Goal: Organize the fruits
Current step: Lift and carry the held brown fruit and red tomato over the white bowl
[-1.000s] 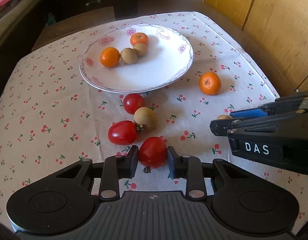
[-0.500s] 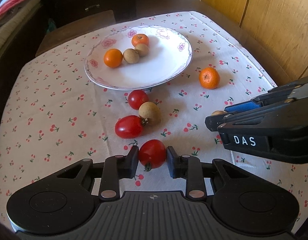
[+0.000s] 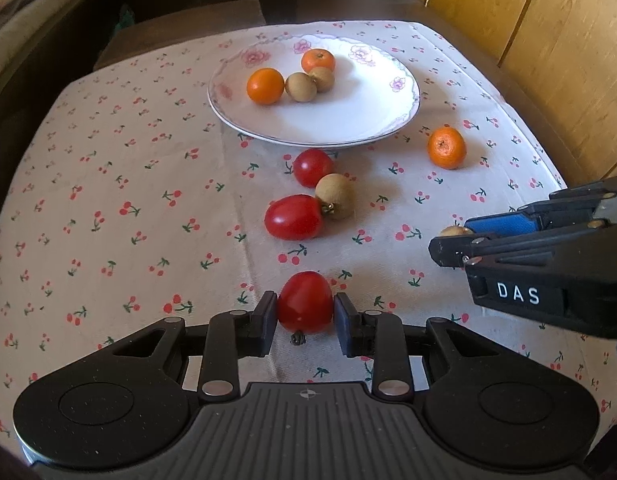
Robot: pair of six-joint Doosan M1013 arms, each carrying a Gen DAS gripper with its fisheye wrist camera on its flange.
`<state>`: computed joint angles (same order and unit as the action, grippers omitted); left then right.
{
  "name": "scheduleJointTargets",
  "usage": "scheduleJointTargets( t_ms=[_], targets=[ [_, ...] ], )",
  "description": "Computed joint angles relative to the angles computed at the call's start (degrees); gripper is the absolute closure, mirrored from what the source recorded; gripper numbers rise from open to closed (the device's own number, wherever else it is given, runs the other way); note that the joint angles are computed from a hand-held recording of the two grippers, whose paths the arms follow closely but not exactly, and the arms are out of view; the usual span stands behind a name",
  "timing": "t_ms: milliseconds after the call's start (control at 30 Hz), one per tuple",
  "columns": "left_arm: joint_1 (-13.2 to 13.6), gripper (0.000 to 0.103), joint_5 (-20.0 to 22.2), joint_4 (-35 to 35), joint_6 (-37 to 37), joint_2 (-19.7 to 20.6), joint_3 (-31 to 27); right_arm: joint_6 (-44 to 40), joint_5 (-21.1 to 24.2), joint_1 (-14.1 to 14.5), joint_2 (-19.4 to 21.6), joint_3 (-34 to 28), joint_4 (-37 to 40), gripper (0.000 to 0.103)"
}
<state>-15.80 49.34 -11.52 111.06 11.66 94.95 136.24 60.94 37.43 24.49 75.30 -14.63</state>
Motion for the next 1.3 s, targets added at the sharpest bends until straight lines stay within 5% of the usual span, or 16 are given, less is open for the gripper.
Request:
scheduleJointTargets(
  t_ms=[233, 567, 1300],
  targets=[
    [-0.1, 0.053, 0.0, -1.8, 0.0, 0.9, -0.7, -0.7, 0.5, -0.3, 0.3, -0.2, 1.2, 0.074],
    [-0.6, 0.065, -0.8, 0.1, -0.4, 0.5, -0.2, -0.9, 1.0, 0.1, 0.5, -0.6, 0.2, 0.074],
    [0.0, 0.066, -0.4, -2.1, -0.3, -0.3, -0.2, 2.9, -3.1, -1.0, -1.3, 1.5, 1.6, 0.082]
  ],
)
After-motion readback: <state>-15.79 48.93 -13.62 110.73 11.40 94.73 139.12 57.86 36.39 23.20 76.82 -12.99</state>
